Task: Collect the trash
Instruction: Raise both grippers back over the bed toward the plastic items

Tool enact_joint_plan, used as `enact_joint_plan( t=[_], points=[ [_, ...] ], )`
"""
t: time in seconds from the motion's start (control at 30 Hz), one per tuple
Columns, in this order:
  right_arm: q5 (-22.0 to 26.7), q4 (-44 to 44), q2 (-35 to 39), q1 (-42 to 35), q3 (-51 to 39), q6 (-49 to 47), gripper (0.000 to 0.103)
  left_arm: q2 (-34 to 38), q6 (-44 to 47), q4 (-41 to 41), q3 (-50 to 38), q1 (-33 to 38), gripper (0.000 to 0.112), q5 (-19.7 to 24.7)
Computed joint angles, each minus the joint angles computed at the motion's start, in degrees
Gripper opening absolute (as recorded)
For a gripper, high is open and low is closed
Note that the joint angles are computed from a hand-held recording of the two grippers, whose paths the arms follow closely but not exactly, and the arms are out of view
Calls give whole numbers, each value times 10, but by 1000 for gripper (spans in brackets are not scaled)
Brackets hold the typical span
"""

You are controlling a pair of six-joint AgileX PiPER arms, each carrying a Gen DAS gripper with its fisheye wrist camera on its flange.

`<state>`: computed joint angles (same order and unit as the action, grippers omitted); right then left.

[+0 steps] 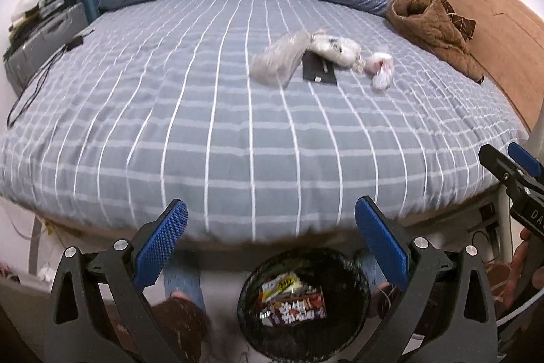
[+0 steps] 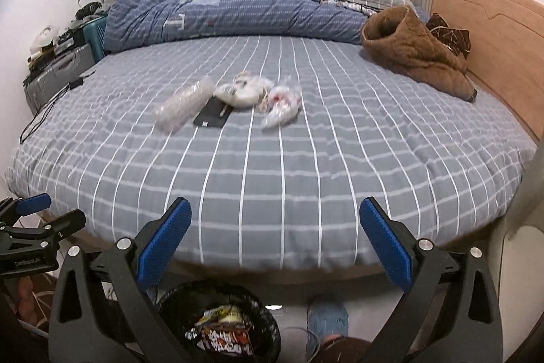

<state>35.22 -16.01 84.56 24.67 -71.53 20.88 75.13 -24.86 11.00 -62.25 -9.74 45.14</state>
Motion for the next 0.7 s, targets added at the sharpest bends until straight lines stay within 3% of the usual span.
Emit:
enact_joint_plan(
  t=[0.37,0.7],
  points=[
    [-3,58,176,-42,-195,-88,95,202,73,-25,-223,36,97,-9],
    [97,114,406,-69,-513,-155,95,413,119,-45,-478,62,97,37]
  ],
)
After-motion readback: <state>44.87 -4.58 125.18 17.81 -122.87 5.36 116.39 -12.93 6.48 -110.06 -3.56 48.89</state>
